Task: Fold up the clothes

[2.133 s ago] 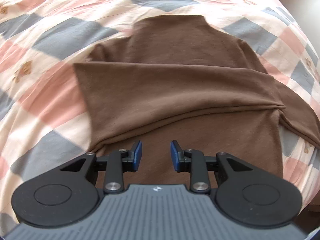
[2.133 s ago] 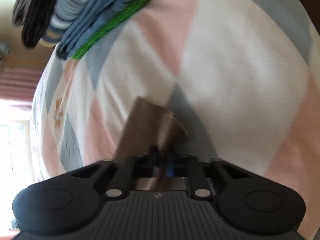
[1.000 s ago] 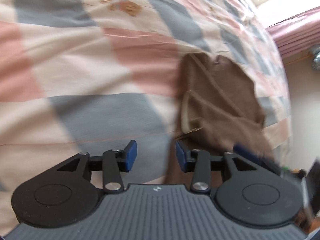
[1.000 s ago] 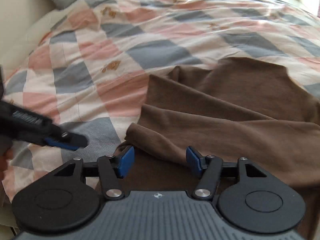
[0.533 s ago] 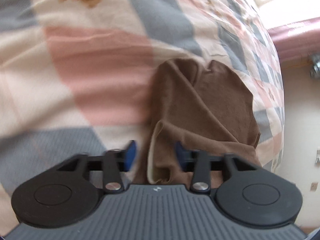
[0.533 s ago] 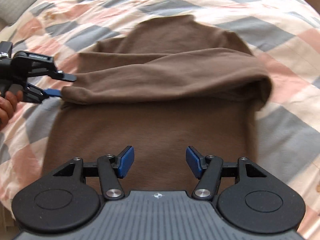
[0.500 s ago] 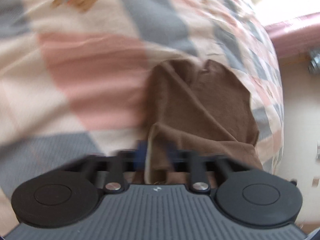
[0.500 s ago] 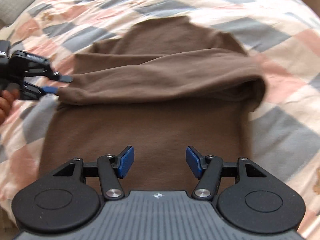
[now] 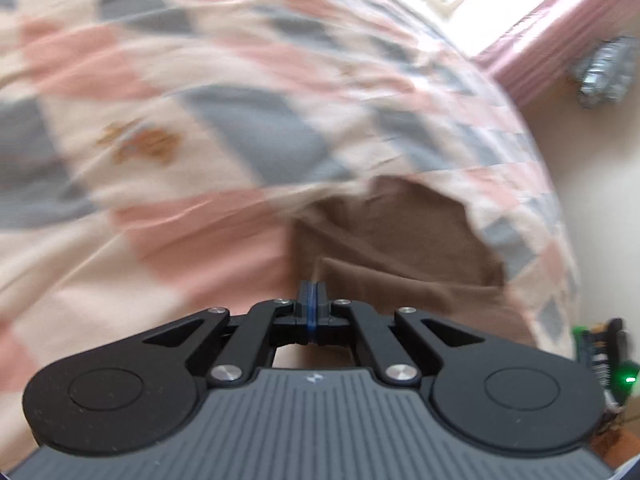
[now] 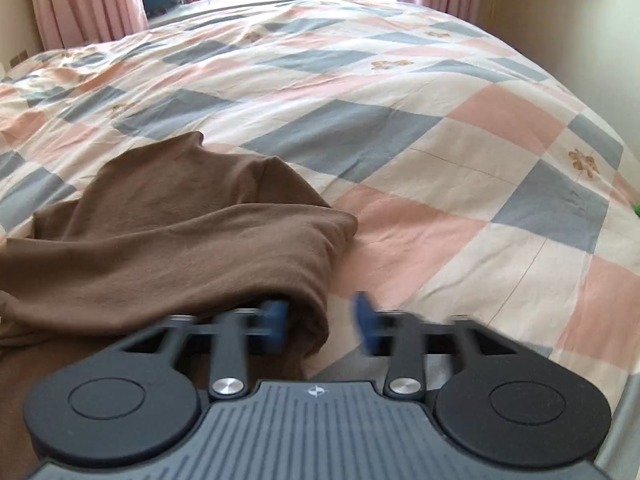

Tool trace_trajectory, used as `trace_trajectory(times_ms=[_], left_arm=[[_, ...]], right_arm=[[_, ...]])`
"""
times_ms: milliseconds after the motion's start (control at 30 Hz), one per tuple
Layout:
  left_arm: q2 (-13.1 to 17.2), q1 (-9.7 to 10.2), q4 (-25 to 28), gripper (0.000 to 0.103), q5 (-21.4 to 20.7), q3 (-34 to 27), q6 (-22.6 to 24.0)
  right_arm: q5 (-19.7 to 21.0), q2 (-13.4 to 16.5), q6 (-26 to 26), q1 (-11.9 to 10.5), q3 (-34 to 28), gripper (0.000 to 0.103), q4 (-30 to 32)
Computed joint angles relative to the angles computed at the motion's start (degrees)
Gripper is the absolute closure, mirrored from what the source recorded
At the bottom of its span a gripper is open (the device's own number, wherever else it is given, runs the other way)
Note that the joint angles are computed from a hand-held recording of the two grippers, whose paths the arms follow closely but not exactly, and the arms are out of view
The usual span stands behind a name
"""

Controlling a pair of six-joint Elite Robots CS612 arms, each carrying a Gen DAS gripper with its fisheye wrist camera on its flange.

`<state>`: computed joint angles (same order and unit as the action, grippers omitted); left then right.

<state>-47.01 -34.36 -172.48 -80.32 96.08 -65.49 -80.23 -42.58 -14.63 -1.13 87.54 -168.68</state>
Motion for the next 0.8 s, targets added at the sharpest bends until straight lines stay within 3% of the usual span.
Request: trace_trajectory(times_ms=[67, 100, 167, 200, 233, 267, 300, 533, 567, 600, 667, 800], left_arm=[[0.5, 0.45, 4.4, 0.103, -2.1, -0.4, -2.2], [1.2, 0.78, 3.7, 0.103, -3.8, -0.3, -3.7], [2.8, 1.61, -3.8, 0.102, -8.6, 0.2, -9.1], [3.7, 1.67, -8.1, 0.094, -9.2, 0.2, -11.5], [4.1, 1.54, -10.3, 0.082, -8.6, 0.0, -12.8], [4.4, 1.41, -10.8, 0.076, -7.9, -0.6, -12.8], [4.7, 1.30, -11.2, 0.072, -7.3, -1.2, -12.5], [8.0, 2.37, -2.5, 0.072, -10.0, -8.7, -3.6], [8.4, 2.51, -1.7, 0.077, -10.8, -9.6, -2.1], [8.4, 2.47, 0.1, 0.101, -11.0, -10.2, -0.3], [7.4, 1.72, 0.2, 0.100, -8.8, -9.6, 3.8], [3.9, 0.35, -4.8, 0.101, -5.2, -4.8, 5.6]], right_arm=[[-0.2, -0.2, -4.5, 0.1, -0.2, 0.074, 1.6], [0.0, -0.4, -6.2, 0.1, 0.0, 0.073, 2.0], [0.7, -0.6, -6.9, -0.1, 0.4, 0.070, 1.0], [1.1, -0.6, -7.0, -0.2, 0.2, 0.070, 1.3], [0.9, -0.6, -6.7, -0.1, 0.2, 0.070, 1.0], [0.8, -0.6, -6.5, -0.1, 0.1, 0.069, 1.2], [0.7, -0.5, -6.3, -0.1, -0.1, 0.069, 1.5], [0.5, -0.5, -5.6, 0.1, 0.5, 0.063, 1.6], [0.4, -0.5, -5.5, 0.1, 0.6, 0.063, 1.4], [0.0, -0.5, -5.5, 0.2, 0.8, 0.063, 1.3], [-0.7, -0.6, -5.4, 0.2, 1.0, 0.063, 0.3], [-0.5, -0.6, -6.5, 0.1, 1.6, 0.064, -2.8]])
